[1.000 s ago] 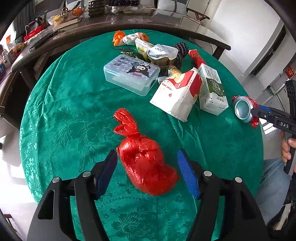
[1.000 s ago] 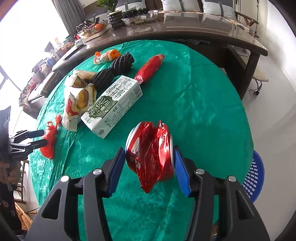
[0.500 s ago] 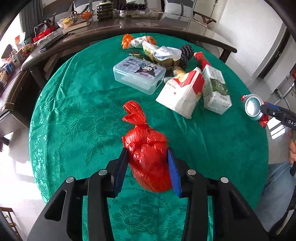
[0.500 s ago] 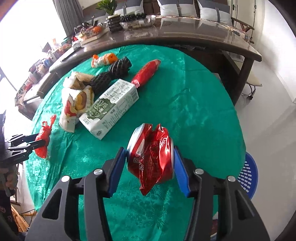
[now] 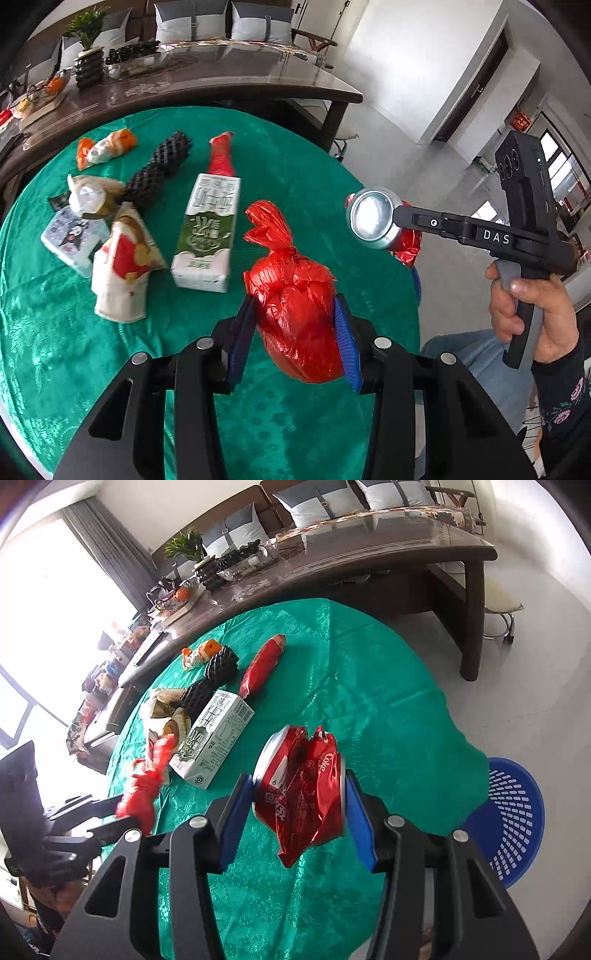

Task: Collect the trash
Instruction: 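Grasp the red plastic bag with the left tool while the right tool grasps the red can, then carry both items over the blue basket and open both tools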

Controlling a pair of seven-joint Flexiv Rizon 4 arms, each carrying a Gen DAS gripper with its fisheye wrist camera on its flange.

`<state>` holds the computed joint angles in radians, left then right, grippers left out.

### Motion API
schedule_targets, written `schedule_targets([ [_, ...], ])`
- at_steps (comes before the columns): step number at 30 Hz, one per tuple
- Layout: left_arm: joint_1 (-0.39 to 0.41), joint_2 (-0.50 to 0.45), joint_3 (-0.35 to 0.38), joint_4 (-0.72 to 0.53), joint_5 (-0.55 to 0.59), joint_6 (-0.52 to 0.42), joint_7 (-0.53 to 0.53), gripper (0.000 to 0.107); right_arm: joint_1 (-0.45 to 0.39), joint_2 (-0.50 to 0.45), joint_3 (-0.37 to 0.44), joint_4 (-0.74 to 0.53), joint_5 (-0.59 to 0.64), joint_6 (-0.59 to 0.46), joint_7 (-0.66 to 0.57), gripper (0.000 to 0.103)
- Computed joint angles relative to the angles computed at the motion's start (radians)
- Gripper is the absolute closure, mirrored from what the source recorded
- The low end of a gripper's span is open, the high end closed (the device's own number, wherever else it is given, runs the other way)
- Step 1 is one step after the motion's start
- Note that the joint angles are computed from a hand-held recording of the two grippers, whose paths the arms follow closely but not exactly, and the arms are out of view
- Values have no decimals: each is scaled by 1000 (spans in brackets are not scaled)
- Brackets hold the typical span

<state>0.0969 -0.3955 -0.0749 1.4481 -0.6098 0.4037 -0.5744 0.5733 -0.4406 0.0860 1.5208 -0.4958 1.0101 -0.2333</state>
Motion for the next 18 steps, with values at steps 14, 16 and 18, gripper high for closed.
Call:
schedule_targets([
  [14, -206, -72, -90, -46, 55, 13, -65, 65, -168, 330, 20, 426, -159, -29, 292, 54],
  [16, -241, -101, -102, -68, 72, 22, -90, 65, -207, 358, 34, 484, -158, -13, 326, 54],
  [18, -271, -131, -111, -92, 90, 23, -114, 65, -243, 378, 42, 536, -156, 18, 362, 54],
])
